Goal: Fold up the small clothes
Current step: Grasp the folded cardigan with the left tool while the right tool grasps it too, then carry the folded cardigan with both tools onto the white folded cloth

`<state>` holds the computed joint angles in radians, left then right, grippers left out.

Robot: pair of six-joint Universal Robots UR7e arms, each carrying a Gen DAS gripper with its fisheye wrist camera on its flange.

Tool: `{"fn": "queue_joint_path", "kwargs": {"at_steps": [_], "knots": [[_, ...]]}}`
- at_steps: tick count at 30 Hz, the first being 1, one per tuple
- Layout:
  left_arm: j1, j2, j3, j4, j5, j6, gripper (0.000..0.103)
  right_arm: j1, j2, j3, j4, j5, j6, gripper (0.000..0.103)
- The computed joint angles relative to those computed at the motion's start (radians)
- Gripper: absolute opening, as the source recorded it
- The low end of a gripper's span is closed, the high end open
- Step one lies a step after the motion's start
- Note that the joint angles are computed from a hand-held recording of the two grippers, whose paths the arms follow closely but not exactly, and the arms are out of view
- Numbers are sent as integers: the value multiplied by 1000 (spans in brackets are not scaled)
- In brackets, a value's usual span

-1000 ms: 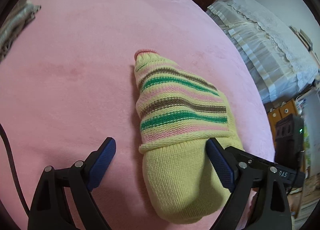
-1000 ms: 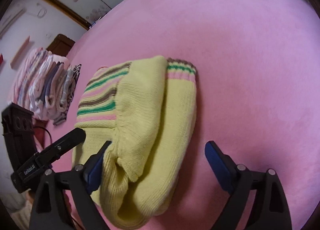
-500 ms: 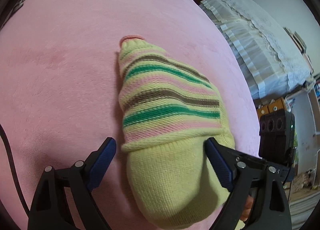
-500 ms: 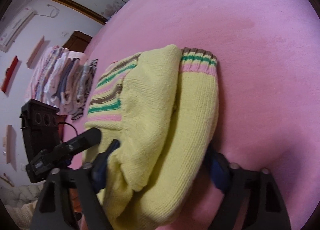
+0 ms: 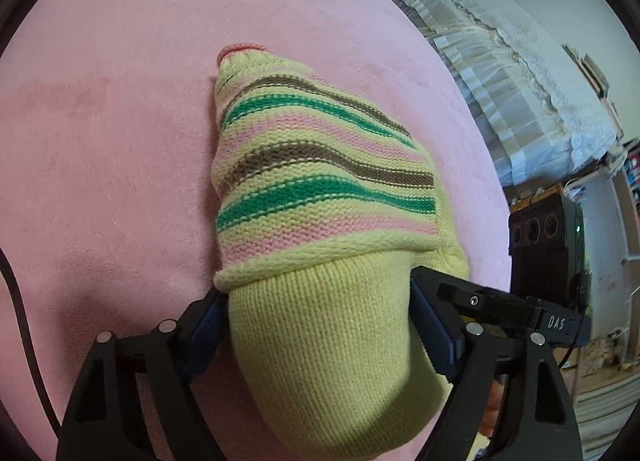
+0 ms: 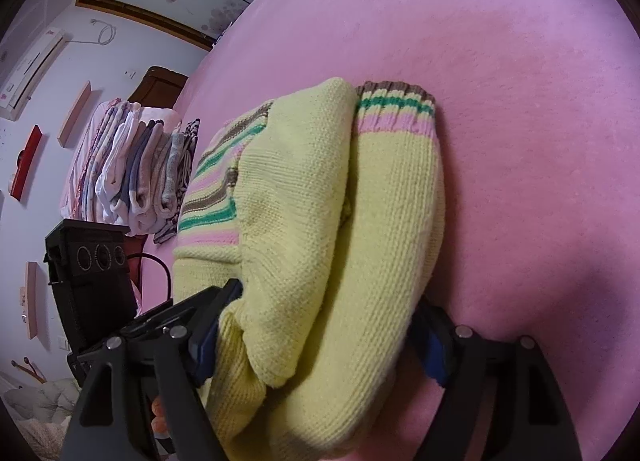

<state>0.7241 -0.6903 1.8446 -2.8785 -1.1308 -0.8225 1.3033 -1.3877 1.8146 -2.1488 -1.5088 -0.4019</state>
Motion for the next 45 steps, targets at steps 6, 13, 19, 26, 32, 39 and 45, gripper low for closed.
{"fn": "queue_joint_path", "kwargs": {"at_steps": [6,13,19,26,32,39,45], "knots": [[0,-11,45,-66,0,1,73,5,7,-1,2,-4,6,79],[-31,-10,50,-54,56,-19,63,35,-17,36,-52,-29,-4,59],[-82,-68,83,-17,93,-14,57,67,-84,104,-118,-26,9,50],[-181,-238,184,91,120,-105,57,139,-196,192,-112,-7,46,49],[-300,-465,243,346,187,-256,57,283,-255,231,-103,-13,110,48],[-420,-737,195,797,301,-392,58,516,-193,197,-148,4,206,48],[-429,-862,-1,1217,411,-405,59,695,19,31,-211,22,281,48]]}}
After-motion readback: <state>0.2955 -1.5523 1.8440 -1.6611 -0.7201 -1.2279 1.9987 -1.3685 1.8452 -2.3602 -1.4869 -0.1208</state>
